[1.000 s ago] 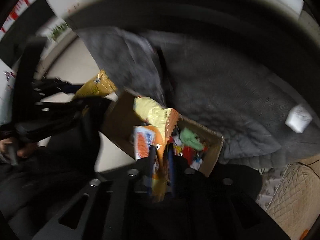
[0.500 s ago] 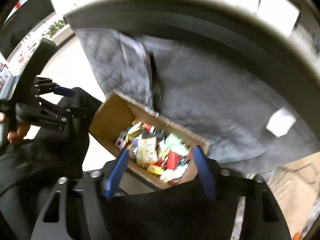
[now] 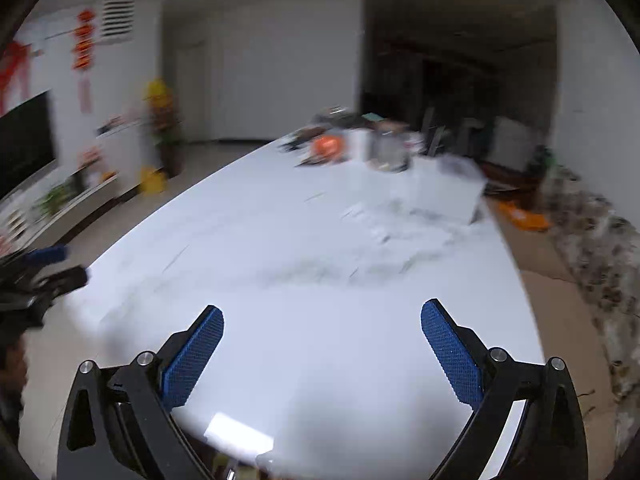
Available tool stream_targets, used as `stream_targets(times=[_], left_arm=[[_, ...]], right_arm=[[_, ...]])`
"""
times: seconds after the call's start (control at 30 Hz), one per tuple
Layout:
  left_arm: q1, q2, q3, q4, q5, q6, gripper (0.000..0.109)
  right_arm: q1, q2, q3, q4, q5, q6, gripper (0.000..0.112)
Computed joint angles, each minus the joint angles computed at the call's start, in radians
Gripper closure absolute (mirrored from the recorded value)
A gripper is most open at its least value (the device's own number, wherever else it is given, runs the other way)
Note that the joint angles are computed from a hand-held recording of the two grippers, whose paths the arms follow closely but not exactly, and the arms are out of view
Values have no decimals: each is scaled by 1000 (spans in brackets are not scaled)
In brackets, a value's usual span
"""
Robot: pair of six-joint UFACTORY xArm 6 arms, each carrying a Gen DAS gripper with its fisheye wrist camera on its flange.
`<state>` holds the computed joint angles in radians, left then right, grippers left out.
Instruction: Collect trash
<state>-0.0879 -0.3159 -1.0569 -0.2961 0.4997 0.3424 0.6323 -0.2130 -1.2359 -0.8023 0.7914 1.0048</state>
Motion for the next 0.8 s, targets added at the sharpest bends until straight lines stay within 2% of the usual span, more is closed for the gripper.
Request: stream_targets(times=[0.07,0.13,0.3,0.47,0.57,0.8], left_arm=[[-31,121,-88,142,-50,-147,17],[-46,214,-164,209,-55,-228,17],[-40,427,-361,185,-14,-271,17],[-32,566,-507,258,35,-325,17],[-33,609,-549,297,5,-342,17],[-49,725,-683,275,-59,-308,17]], right_arm=[[-34,147,-142,-65,61,57,15],[-66,272,-255,-96,75,60,15],[-115,510,-501,-63,170,-39,15],[-159,595,-577,-3,121,-31,15],[-180,627,-608,47,92,-20,15],[-215,710,-713,100,38,2,15]])
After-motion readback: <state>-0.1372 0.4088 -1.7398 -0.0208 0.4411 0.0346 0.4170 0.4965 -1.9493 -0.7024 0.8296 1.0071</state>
